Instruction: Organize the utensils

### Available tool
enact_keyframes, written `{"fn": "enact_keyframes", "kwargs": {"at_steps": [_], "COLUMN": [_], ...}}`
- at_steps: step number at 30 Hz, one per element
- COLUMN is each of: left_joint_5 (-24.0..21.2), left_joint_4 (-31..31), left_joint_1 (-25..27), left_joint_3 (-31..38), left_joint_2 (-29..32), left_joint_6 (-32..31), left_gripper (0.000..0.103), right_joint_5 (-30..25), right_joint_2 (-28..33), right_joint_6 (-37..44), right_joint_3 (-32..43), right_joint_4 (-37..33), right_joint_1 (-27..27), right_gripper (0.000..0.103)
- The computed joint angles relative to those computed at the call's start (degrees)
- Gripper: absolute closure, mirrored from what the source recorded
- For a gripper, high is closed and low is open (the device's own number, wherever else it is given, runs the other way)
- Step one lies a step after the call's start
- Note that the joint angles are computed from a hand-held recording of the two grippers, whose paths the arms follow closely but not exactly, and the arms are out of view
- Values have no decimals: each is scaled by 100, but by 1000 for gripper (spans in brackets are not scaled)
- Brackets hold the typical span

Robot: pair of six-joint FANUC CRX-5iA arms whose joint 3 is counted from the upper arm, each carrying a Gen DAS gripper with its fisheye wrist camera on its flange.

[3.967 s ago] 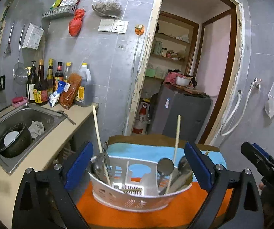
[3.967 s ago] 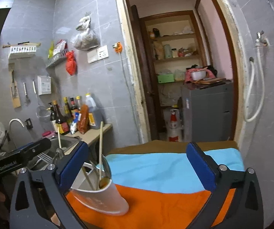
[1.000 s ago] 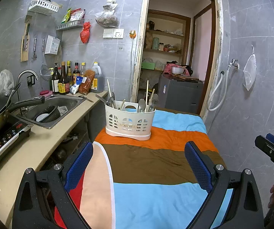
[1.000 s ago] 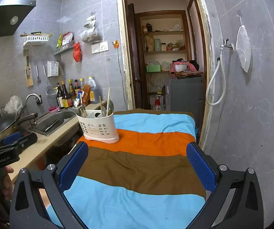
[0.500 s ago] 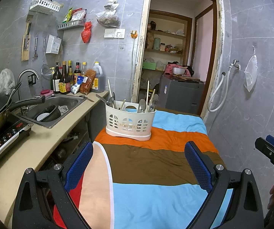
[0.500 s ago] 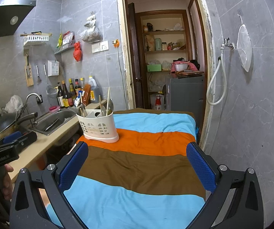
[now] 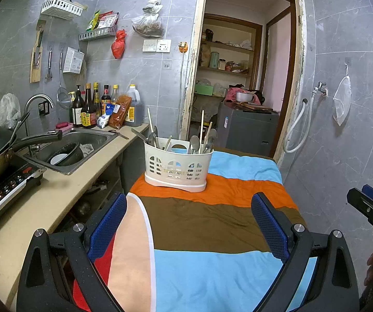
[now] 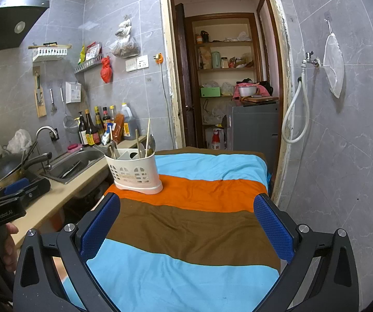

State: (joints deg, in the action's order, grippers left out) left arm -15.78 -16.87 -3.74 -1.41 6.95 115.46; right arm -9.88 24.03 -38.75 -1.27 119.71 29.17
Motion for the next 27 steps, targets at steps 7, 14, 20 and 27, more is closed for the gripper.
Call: {"fn": "enact_keyframes", "kwargs": {"at_steps": [7,14,20,27], "left_joint_5": [-21,-5,-414,-553], "left_joint_4": [-26,42,-1052,-1478], "left_joint_1": [-8,-6,-239,-348], "left_joint_3": [16,6,332,439], "left_joint_2": [5,9,45,96], "left_joint_6": [20,-30,935,1241], "left_gripper": [9,9,9,9], "right_joint_5": [-6,8,6,20], "right_joint_2": [1,0,2,3], "right_joint_6": [47,65,64,92], "right_joint_3": [1,5,1,1], "right_joint_4": [-58,-70,-77,-107], "right_joint_1": [8,1,3,2], "right_gripper": [0,0,0,0]}}
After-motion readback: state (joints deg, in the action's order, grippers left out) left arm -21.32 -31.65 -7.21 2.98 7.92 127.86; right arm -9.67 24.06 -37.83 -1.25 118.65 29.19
